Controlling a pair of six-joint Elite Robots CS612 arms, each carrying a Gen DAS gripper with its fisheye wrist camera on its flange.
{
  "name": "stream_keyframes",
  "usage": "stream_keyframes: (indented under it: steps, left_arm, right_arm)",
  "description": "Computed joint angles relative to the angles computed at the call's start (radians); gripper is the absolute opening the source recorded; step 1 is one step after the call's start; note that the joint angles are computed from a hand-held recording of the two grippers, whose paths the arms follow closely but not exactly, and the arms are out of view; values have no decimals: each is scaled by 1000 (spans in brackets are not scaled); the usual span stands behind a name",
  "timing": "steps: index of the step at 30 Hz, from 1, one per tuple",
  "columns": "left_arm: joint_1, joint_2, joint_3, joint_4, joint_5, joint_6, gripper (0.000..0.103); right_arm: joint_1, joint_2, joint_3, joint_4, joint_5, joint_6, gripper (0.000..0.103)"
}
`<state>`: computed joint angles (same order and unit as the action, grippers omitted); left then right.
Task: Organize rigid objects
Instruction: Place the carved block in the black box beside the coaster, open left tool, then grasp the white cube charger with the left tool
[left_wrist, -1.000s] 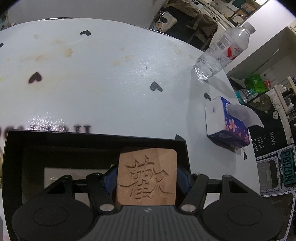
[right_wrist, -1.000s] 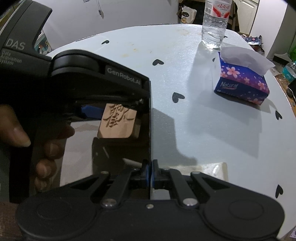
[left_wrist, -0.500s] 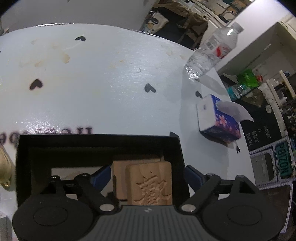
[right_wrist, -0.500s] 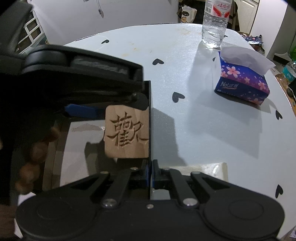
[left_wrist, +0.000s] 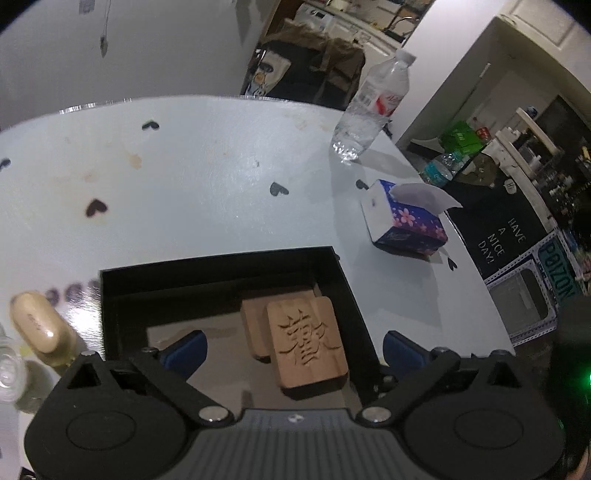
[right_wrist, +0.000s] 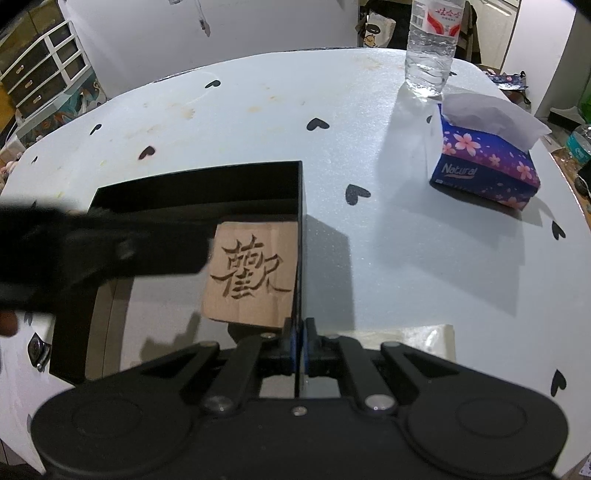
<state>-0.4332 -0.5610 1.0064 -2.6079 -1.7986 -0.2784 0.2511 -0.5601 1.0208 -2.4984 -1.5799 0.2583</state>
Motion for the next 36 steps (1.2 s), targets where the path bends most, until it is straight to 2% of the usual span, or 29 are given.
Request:
stream_keyframes:
  steps: [11, 18, 26, 31, 36]
  left_arm:
    - [10, -83, 169, -160, 84, 112, 103]
    - [34, -122, 272, -256, 144, 138, 103]
    - [62, -151, 358, -297, 256, 93, 102]
    - [77, -155, 378, -299, 263, 89, 100]
    - [84, -146, 369, -274, 237, 104, 95]
  right_arm:
    - [-3, -2, 5, -9, 12, 2, 4]
    - [-2, -2, 4, -6, 12, 0, 4]
    - [-2, 0, 1, -4, 11, 0, 4]
    - [-1, 0, 0, -6, 9, 4, 4]
    - [-2, -1, 3, -8, 11, 3, 4]
